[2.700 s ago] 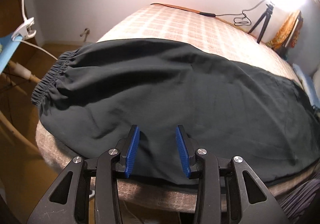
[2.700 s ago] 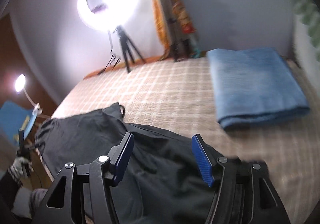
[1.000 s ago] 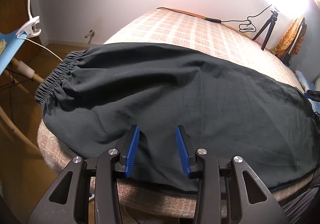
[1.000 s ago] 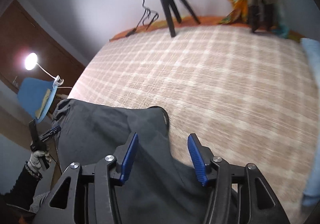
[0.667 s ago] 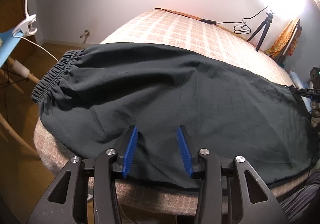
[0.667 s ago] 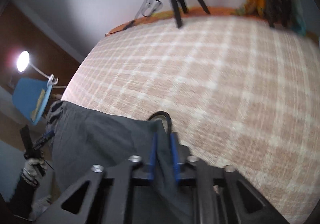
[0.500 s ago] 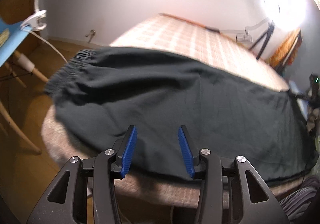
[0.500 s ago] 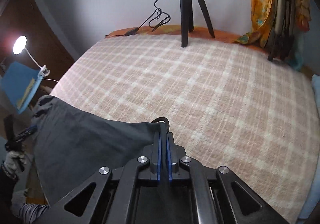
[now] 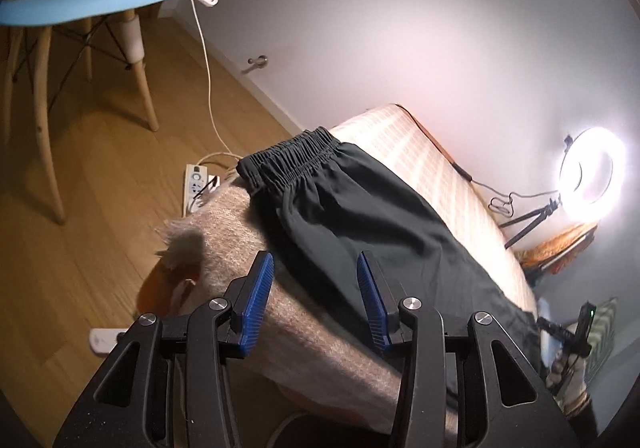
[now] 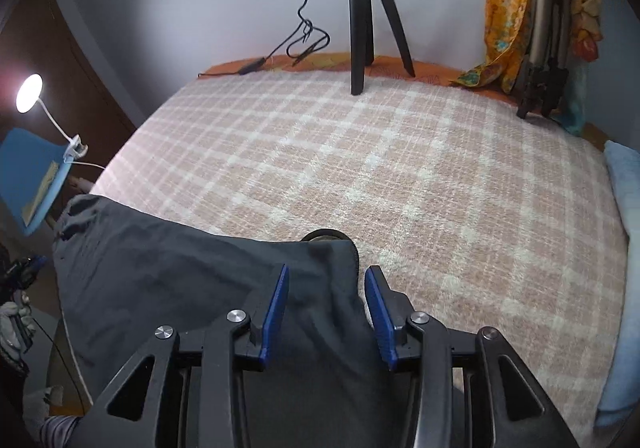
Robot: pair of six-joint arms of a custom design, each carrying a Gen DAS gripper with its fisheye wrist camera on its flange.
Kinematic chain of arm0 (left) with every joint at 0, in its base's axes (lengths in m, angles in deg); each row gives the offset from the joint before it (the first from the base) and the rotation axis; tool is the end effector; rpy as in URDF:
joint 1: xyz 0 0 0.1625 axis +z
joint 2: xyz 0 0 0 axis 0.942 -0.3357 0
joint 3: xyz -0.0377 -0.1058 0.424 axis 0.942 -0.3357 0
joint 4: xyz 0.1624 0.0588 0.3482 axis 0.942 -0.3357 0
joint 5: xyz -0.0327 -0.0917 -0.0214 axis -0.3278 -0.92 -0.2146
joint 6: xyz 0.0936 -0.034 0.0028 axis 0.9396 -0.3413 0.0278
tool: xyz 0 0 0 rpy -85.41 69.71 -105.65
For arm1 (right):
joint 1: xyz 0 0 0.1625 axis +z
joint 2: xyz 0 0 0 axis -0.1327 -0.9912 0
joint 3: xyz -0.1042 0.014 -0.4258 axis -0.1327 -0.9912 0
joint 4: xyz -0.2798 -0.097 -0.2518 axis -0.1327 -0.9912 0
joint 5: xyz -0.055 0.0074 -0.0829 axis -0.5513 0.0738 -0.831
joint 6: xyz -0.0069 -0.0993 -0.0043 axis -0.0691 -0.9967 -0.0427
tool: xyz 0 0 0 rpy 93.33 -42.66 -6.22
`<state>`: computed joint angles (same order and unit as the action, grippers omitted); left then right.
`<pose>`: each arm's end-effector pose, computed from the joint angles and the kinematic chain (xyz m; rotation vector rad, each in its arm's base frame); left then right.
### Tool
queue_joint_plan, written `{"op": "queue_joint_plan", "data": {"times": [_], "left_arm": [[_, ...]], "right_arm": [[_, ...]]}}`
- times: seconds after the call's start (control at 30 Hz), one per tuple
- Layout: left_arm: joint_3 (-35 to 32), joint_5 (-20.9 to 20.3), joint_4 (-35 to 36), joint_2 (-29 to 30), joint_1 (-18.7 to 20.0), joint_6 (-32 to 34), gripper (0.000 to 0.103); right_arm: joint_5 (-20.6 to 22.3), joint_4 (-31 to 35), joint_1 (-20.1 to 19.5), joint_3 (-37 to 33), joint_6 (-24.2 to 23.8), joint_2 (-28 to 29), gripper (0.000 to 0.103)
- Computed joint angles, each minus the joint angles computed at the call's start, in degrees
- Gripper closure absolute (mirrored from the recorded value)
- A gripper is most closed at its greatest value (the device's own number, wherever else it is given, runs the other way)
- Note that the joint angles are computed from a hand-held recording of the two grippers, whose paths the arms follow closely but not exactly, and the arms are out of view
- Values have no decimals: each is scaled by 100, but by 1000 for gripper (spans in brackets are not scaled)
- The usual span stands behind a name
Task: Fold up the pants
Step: 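Grasp the elastic waistband with the left gripper while the right gripper hovers over the pants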
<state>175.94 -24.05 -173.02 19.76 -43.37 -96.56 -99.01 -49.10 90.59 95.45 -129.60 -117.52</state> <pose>-0.1831 -0.3463 0.0703 -0.8206 2.1198 -1.5542 0.0125 -0.7977 0.2507 1.0595 -2.5981 0.1535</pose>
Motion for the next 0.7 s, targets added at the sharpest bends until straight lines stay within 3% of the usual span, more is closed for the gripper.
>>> {"op": "queue_joint_plan", "data": {"times": [0.2,0.27,0.53,0.7], "left_arm": [[422,250,-2063,442,244,505,61],[513,282,-2356,472,299,530,61],[580,281,-2281,265,552,662,55],[677,472,-3688,689,738,1719,55]], "right_arm": [[404,-192,-48,786,19,-665,56],[512,-304,-67,1072,41,-864,54],[764,-434,-120,1721,212,-1388,52],[719,-404,-66,1773,349,-1448,51]]}}
